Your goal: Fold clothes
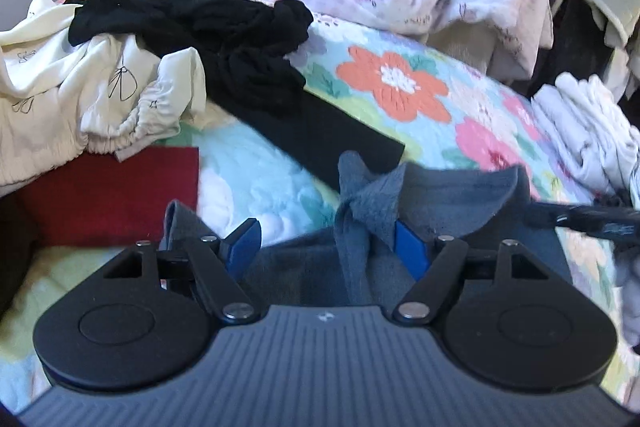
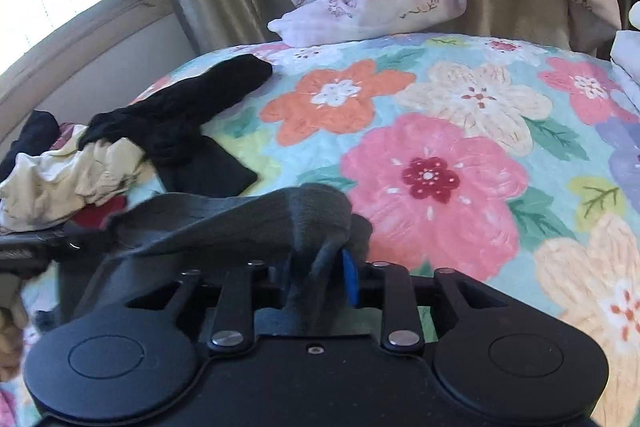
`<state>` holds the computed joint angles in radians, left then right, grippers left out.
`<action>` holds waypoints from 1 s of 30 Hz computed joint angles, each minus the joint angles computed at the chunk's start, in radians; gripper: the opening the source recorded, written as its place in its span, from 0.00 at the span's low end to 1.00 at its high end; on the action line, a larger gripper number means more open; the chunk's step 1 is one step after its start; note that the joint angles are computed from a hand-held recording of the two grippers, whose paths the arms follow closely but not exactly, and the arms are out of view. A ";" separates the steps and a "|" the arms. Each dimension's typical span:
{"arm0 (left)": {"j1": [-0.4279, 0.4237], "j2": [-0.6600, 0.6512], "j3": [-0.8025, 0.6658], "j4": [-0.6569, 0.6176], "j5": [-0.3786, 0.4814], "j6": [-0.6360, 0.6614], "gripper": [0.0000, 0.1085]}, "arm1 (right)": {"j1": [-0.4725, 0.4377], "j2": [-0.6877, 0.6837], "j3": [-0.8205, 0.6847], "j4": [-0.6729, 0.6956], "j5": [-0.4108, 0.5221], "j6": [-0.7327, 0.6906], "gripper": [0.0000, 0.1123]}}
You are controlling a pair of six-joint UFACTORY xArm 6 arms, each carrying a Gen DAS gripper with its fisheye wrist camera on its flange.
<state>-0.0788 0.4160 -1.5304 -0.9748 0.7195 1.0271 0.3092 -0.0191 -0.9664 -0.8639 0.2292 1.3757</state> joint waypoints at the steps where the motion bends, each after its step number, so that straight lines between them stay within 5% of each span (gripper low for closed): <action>1: 0.001 -0.016 0.016 -0.008 -0.004 0.017 0.67 | 0.013 -0.024 0.012 -0.017 0.005 0.017 0.33; 3: -0.008 -0.069 0.076 -0.094 -0.054 0.132 0.67 | 0.081 -0.101 0.048 -0.108 0.093 0.125 0.52; 8: -0.025 -0.136 0.134 -0.138 -0.037 0.273 0.67 | 0.218 -0.215 0.151 -0.180 0.199 0.279 0.52; 12: -0.079 -0.079 0.101 0.067 -0.072 0.152 0.67 | 0.278 -0.200 0.170 -0.137 0.268 0.279 0.52; 15: -0.139 -0.030 0.087 0.251 -0.223 0.023 0.67 | 0.250 -0.189 0.209 -0.188 0.207 0.424 0.52; 19: -0.143 0.006 0.031 0.226 -0.232 -0.008 0.67 | 0.227 -0.223 0.269 -0.228 0.143 0.591 0.52; 22: -0.149 0.042 -0.009 0.255 -0.323 -0.075 0.67 | 0.245 -0.242 0.288 -0.229 0.159 0.614 0.52; 26: -0.080 0.079 -0.095 0.282 -0.206 -0.267 0.67 | 0.279 -0.262 0.303 -0.221 0.192 0.626 0.52; 30: -0.018 -0.026 0.017 0.323 -0.104 -0.298 0.67 | 0.307 -0.301 0.330 -0.235 0.210 0.711 0.52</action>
<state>-0.0963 0.3904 -1.5136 -0.6523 0.6159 0.7290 0.6163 -0.3196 -0.6360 -1.0987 0.4391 2.0868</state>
